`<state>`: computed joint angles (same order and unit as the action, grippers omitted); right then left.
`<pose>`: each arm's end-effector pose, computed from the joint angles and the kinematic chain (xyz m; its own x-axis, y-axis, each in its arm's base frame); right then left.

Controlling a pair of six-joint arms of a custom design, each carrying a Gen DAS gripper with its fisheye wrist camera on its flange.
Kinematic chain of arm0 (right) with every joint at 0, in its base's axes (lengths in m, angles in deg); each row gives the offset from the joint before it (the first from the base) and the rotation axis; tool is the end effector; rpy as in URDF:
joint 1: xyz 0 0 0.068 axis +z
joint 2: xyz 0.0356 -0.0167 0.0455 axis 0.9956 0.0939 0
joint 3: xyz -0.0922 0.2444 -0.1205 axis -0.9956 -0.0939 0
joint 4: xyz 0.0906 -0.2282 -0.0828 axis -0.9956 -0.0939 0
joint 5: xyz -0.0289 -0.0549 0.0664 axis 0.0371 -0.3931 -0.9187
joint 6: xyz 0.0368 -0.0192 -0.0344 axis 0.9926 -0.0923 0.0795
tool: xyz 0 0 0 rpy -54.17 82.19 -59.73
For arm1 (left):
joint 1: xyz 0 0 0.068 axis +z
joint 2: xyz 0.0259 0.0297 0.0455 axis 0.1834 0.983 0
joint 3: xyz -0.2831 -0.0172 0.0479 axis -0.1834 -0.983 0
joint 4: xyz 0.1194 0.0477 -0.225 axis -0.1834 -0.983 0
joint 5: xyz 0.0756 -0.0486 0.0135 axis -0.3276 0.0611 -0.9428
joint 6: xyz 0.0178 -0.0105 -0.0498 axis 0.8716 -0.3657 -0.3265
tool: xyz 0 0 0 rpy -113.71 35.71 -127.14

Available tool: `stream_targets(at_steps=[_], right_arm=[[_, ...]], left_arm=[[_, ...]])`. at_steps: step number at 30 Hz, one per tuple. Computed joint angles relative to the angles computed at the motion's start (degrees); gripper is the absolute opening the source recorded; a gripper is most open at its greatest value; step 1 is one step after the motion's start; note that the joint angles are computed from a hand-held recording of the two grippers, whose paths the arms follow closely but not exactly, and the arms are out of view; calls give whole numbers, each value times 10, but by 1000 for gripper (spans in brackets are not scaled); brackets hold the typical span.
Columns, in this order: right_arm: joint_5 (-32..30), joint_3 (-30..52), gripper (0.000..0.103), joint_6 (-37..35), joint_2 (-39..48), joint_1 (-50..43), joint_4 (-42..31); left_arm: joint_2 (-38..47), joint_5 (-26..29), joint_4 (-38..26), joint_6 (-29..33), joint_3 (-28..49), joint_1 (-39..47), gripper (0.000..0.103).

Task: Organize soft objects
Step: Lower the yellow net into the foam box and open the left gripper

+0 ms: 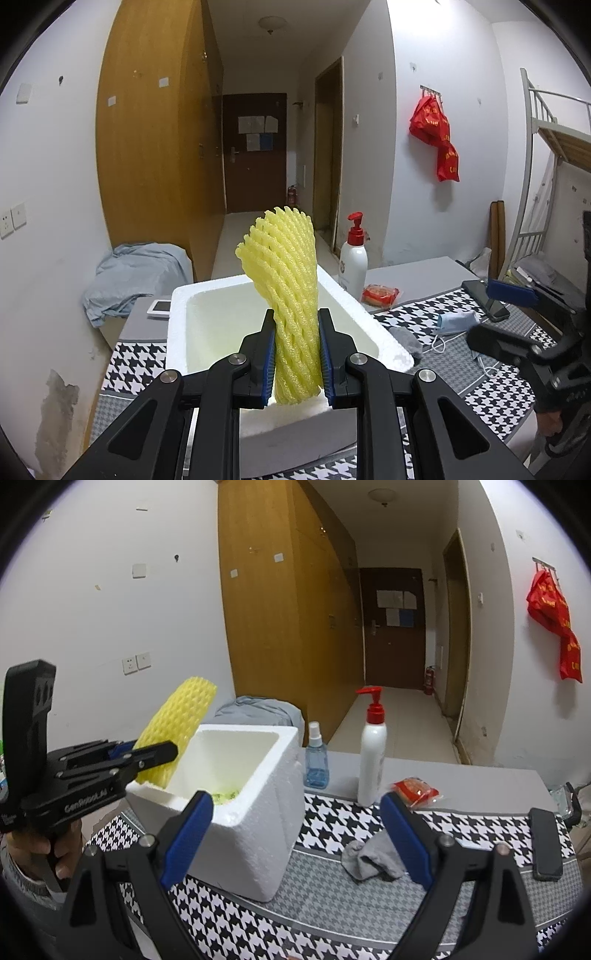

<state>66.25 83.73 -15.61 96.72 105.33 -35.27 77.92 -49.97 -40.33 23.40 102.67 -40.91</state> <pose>0.2213 0.0916 0.1982 -0.4033 -0.1366 -0.9048 -0.5179 0.8492 0.1027 0.1952 -0.2095 0.1752 -0.4478 0.0426 -0.8931 0.1212 0.9925 -0.0134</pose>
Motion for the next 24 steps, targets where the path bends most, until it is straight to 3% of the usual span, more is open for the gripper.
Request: stream_targets(at_steps=[11, 17, 19, 21, 24], right_arm=[[-12, -32, 94, -6, -19, -34, 15], [-9, -43, 94, -4, -27, -44, 18], [-10, -47, 94, -4, -31, -47, 17], [-10, -50, 94, -2, -33, -50, 17], [-10, -53, 94, 0, -36, -55, 15]], left_arm=[[52, 18, -27, -12, 50, 25, 24], [69, 17, -34, -22, 65, 34, 34], [74, 13, -41, -28, 72, 39, 43], [77, 11, -38, -31, 72, 42, 60], [77, 8, -31, -30, 70, 41, 71]])
